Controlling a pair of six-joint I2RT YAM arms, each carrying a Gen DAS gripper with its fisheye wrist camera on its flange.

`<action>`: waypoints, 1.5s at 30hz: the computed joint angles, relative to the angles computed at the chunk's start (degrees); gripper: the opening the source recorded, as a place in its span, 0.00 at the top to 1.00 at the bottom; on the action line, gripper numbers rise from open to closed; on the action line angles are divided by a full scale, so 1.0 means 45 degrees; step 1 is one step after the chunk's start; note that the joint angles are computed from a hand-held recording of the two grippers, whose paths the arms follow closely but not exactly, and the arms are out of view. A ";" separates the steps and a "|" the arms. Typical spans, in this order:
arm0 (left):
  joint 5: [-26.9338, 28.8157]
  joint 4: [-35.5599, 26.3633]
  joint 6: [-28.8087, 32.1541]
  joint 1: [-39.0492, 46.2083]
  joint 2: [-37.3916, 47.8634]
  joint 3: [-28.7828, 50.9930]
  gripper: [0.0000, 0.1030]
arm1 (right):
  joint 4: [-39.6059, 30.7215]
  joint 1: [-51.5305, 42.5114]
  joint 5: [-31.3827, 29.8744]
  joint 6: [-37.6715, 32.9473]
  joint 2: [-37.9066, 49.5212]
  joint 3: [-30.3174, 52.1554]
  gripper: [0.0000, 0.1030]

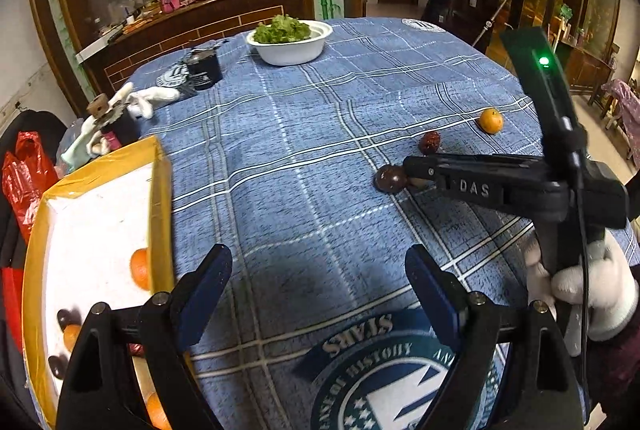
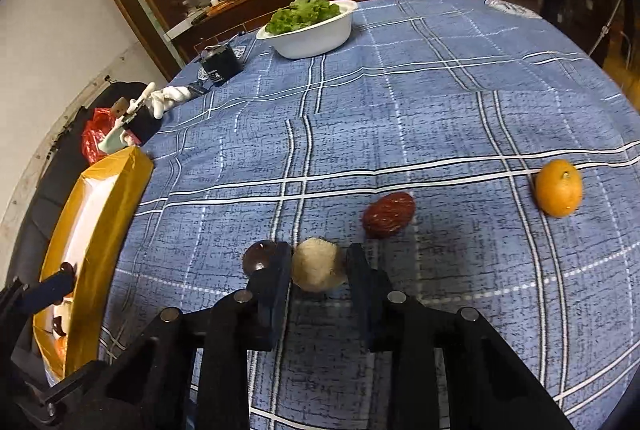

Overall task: Organize fruits
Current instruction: 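Grasp the cream slice with the right gripper while the left gripper grasps a dark ball, then carry the cream slice and dark ball over the tray and open both grippers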

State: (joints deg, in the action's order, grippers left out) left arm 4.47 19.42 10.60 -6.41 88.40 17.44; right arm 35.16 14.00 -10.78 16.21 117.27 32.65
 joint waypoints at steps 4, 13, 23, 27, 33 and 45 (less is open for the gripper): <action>-0.0118 0.0415 -0.0421 -0.0793 0.1456 0.0819 0.15 | 0.0269 -0.0593 -0.0723 0.0271 -0.0299 -0.0572 0.71; -0.0487 0.1258 -0.0761 -0.2427 0.4915 0.3291 0.29 | 0.1475 -0.2336 -0.2360 0.0895 -0.1680 -0.2457 0.70; 0.0370 0.0539 -0.1288 -0.1222 0.3535 0.2424 0.79 | 0.1534 -0.1738 -0.2288 0.1386 -0.3063 -0.3457 0.70; 0.2468 -0.0571 -0.0816 0.1709 0.0466 0.0884 0.78 | 0.1190 -0.0298 -0.1686 0.1842 -0.4127 -0.3739 0.70; 0.4559 -0.2413 0.1498 0.7348 -0.0995 0.0720 0.78 | 0.0492 0.3668 -0.0220 0.3003 -0.4397 -0.2795 0.70; 0.6188 -0.3318 0.3451 1.2280 0.1944 0.3147 0.65 | -0.2355 0.7858 0.0535 0.3838 -0.0200 0.3423 0.68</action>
State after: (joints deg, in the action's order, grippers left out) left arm 32.32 4.49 26.13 48.85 97.15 31.61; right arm 24.56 49.36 -8.37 33.49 116.37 48.05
